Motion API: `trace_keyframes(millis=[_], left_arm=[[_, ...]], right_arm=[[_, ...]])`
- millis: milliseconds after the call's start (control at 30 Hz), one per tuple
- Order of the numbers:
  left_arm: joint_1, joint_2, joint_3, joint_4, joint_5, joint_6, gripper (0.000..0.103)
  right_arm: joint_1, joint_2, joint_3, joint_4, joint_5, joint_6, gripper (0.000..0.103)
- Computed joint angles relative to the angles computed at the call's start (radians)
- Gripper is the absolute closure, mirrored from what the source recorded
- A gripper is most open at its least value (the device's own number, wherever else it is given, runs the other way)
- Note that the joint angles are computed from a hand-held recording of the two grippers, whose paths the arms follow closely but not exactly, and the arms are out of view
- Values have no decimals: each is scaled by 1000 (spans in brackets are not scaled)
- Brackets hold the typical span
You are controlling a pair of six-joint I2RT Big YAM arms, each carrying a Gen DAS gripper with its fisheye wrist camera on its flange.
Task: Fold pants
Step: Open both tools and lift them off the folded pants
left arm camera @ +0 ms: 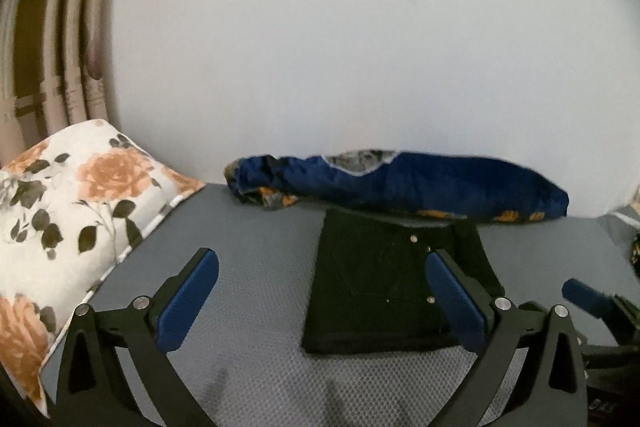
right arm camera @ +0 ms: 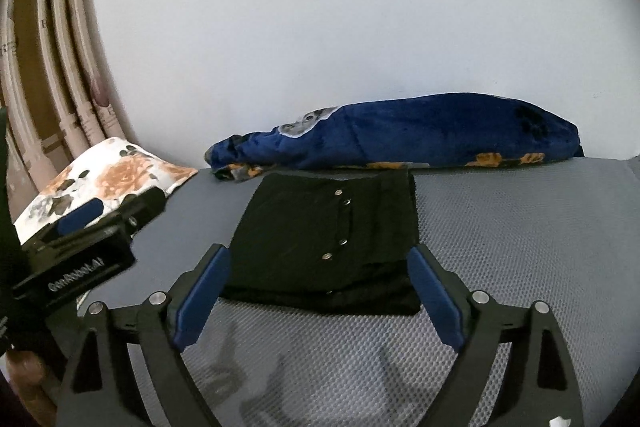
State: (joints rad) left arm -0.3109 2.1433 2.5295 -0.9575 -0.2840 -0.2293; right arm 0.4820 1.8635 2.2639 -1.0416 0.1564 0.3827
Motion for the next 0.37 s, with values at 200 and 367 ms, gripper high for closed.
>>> trace_keyframes(millis=[200,367], left_arm=[[36,-100,-167,103,18,-30,0],[82,-169,-288,144,-23,-55,0]], right_arm=[[35,18,42,-23,8,-20,11],[70,130,227,-115,-20,-34,7]])
